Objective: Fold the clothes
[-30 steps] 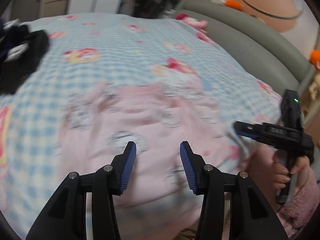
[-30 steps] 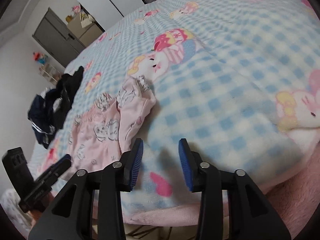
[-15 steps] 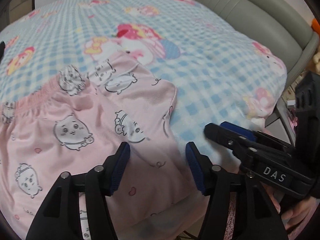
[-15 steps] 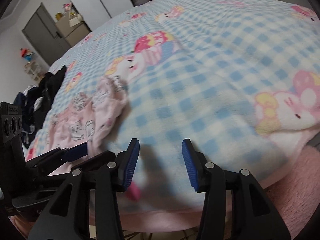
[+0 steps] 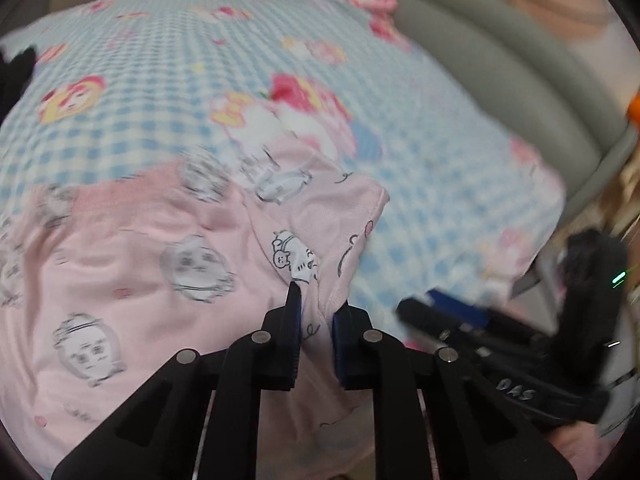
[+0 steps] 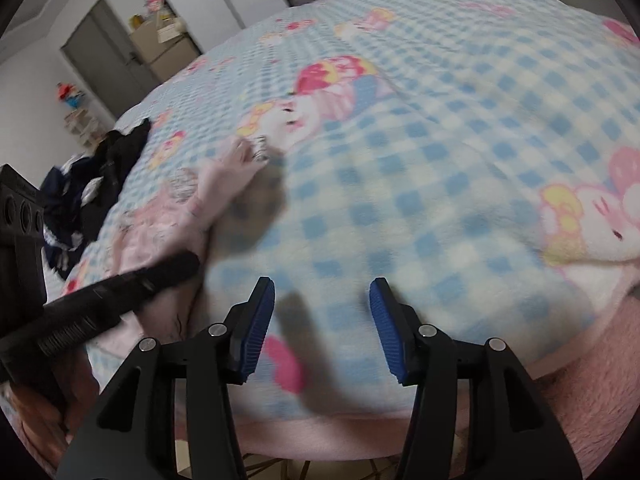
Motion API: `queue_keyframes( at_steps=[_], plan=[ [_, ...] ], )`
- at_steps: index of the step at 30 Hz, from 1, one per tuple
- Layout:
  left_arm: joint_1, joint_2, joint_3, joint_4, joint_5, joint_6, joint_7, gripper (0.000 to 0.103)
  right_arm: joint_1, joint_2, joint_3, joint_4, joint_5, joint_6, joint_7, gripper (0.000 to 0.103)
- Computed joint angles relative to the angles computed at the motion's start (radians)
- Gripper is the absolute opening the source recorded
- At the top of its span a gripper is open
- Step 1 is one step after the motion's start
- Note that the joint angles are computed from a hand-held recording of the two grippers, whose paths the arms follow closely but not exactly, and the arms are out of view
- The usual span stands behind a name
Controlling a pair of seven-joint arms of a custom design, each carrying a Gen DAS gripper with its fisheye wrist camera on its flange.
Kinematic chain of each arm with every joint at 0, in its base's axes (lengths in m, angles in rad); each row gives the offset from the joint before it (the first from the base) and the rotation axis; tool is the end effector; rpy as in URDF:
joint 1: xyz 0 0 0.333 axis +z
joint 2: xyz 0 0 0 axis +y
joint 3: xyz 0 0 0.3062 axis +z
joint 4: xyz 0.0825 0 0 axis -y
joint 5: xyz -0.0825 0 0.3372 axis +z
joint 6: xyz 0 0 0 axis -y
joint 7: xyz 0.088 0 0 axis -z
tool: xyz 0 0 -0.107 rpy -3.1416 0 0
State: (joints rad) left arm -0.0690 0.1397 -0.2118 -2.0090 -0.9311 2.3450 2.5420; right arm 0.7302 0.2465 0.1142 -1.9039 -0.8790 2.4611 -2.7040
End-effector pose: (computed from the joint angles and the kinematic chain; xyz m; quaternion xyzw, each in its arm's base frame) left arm 0.5378 -0.1635 0.4289 0.4192 -0.8276 0.3651 0.0778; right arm 0.4000 0.4448 0.4198 -0.4573 0.8233 -0.1572 0.2971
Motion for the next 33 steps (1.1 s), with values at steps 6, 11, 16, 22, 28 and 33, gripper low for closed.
queue_keyframes(
  at_steps=[6,11,16,22,28,33],
  plan=[
    [0.092,0.024,0.049,0.054,-0.103,-0.108,-0.039,0.012,-0.022,0.095,-0.004,0.137,0.065,0.091,-0.206,0.054],
    [0.160,0.022,0.081,0.042,-0.148,-0.118,-0.060,0.012,-0.046,0.247,-0.005,0.308,0.207,0.222,-0.407,0.056],
    [0.190,0.037,0.097,0.013,-0.116,-0.081,-0.110,0.011,-0.049,0.409,0.036,0.512,0.366,0.193,-0.621,0.056],
    [0.263,0.132,0.086,0.080,-0.148,-0.263,-0.130,0.041,0.040,0.408,-0.065,0.495,0.414,0.239,-0.588,0.056],
    [0.188,0.057,0.061,0.016,-0.074,0.018,-0.001,0.010,0.090,0.422,-0.121,0.495,0.459,0.337,-0.598,0.064],
    [0.149,0.119,0.051,0.145,0.159,0.046,-0.102,0.009,0.155,0.460,-0.150,0.587,0.479,0.177,-0.666,0.064]
  ],
)
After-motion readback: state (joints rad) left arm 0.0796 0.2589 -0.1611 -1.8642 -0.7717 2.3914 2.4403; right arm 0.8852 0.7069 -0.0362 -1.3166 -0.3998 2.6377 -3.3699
